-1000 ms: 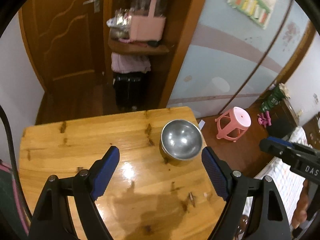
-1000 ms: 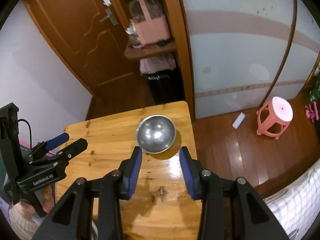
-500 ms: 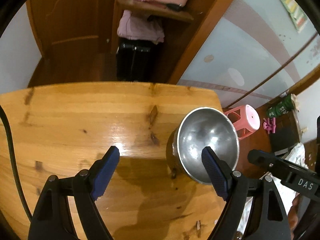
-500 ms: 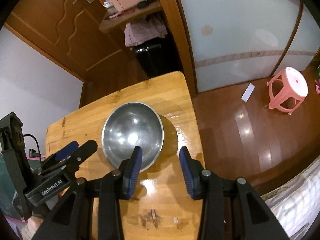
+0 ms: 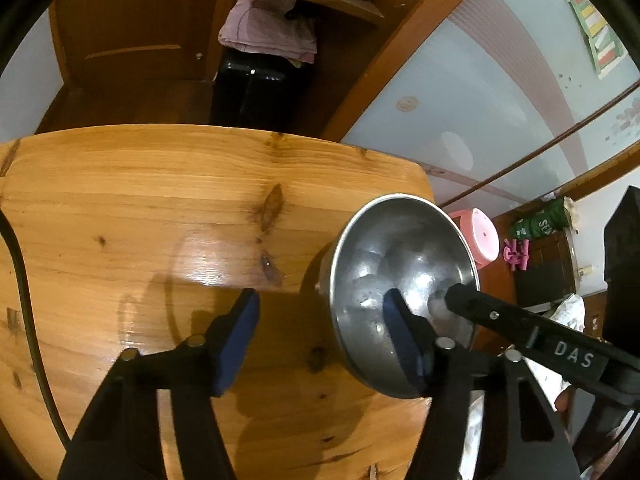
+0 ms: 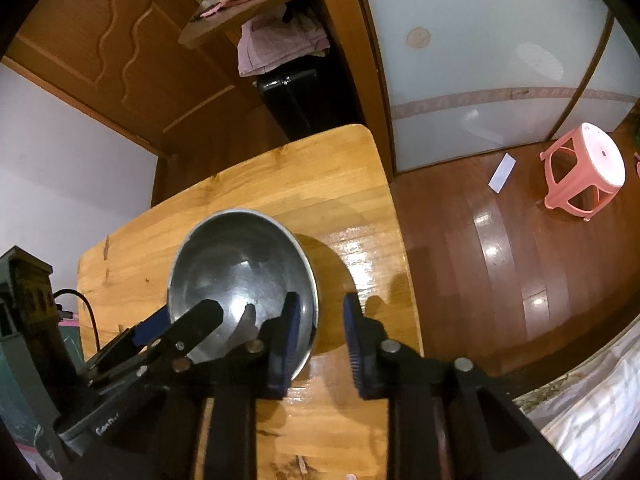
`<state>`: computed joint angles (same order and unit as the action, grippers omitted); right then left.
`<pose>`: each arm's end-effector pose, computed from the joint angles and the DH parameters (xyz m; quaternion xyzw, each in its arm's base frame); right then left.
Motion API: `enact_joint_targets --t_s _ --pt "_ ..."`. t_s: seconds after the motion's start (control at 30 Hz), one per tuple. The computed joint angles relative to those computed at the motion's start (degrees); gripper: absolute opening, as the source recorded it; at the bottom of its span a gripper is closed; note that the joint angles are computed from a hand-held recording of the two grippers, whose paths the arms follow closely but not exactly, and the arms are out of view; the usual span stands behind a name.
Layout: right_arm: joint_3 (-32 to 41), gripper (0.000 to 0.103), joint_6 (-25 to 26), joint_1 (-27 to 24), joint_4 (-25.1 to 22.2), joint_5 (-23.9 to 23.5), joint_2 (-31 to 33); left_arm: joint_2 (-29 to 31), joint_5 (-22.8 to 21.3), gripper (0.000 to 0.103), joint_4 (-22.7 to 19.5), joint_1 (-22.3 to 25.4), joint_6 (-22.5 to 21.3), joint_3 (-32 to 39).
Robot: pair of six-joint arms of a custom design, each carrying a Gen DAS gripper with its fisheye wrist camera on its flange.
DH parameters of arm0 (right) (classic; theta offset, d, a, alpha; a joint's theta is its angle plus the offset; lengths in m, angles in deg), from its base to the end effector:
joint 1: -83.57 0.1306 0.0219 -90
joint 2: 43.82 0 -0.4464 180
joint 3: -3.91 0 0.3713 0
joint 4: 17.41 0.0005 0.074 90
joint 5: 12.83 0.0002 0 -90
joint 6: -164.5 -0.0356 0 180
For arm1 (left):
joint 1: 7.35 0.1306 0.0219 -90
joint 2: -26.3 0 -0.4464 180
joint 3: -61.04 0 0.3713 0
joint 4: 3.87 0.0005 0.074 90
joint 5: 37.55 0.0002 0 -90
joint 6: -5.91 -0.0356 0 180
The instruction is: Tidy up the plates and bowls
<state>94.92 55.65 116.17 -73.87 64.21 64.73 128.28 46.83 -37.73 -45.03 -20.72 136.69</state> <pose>0.4574 0.3014 0.3374 -0.1334 0.9750 0.1607 0.0761 0.3988 -0.3042 0.3075 -0.2269 0.9382 -0.1682 0.1999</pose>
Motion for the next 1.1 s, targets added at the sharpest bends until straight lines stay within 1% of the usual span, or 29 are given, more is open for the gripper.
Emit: enact_joint_targets --t_s 0.07,0.13,0.17,0.2,0.27,0.33,0.43,0.6,0.7,0.77,0.87,0.9,0.93,0.97,1.0,1.1 --pt "0.1 0.016 -0.1 0.1 -0.1 -0.1 0.3 0.1 0.3 0.049 0.3 0.1 -0.2 -0.1" --pt "-0.1 0.009 -0.3 0.2 0.1 -0.5 0.4 -0.1 1.3 0.041 1.2 0.2 0.4 -0.8" --pt "-0.2 0.009 -0.5 0.1 0.4 -0.8 0.4 -0.4 1.6 0.036 1.3 0.3 0.8 -1.0" --pt "-0.4 0.009 -0.8 0.2 0.6 -0.7 0.2 -0.5 2.3 0.034 1.9 0.5 1.3 -1.5" --pt "-0.6 0.009 -0.5 0.6 0.7 -0.1 0.0 -0.8 2.9 0.023 2.1 0.6 1.4 -1.9" --pt "-1.0 0.008 -0.4 0.9 0.7 -0.4 -0.3 -1.0 3.6 0.017 1.9 0.6 0.9 -1.9" --pt "-1.6 0.008 -0.3 1.4 0.4 0.0 -1.0 -1.6 3.5 0.015 0.0 0.1 0.4 -1.7" --pt "-3.0 0.007 -0.7 1.7 -0.3 -0.7 -3.1 -3.9 3.8 0.014 -2.8 -1.1 -0.3 -1.9" --pt "-4.4 0.007 -1.2 2.0 -0.6 -1.8 -5.5 -6.2 3.3 0.014 -5.6 -2.5 -0.7 -1.5" --pt "-5.6 0.007 -1.7 2.7 -1.0 -2.2 -8.1 -8.0 2.7 0.014 -8.3 -3.8 -0.7 -1.0" --pt "-7.3 0.007 -2.8 3.9 -2.0 -2.5 -12.3 -10.9 1.2 0.014 -12.9 -6.7 0.3 0.2" --pt "-7.9 0.007 -3.4 4.5 -2.3 -2.5 -13.9 -11.8 0.4 0.014 -15.4 -8.4 1.1 1.3" --pt "-8.4 0.007 -3.8 5.2 -2.7 -2.2 -15.4 -12.6 -0.2 0.014 -16.6 -9.5 1.8 1.7" --pt "-9.0 0.007 -4.5 6.0 -3.2 -1.7 -17.2 -13.6 -1.1 0.014 -18.7 -11.2 2.7 2.4" --pt "-9.7 0.008 -5.3 6.8 -3.6 -1.5 -19.1 -14.2 -1.7 0.014 -19.8 -12.1 3.3 2.8" --pt "-11.4 0.008 -7.7 9.4 -5.0 -0.7 -24.2 -16.9 -5.3 0.014 -24.4 -17.8 7.0 4.4"
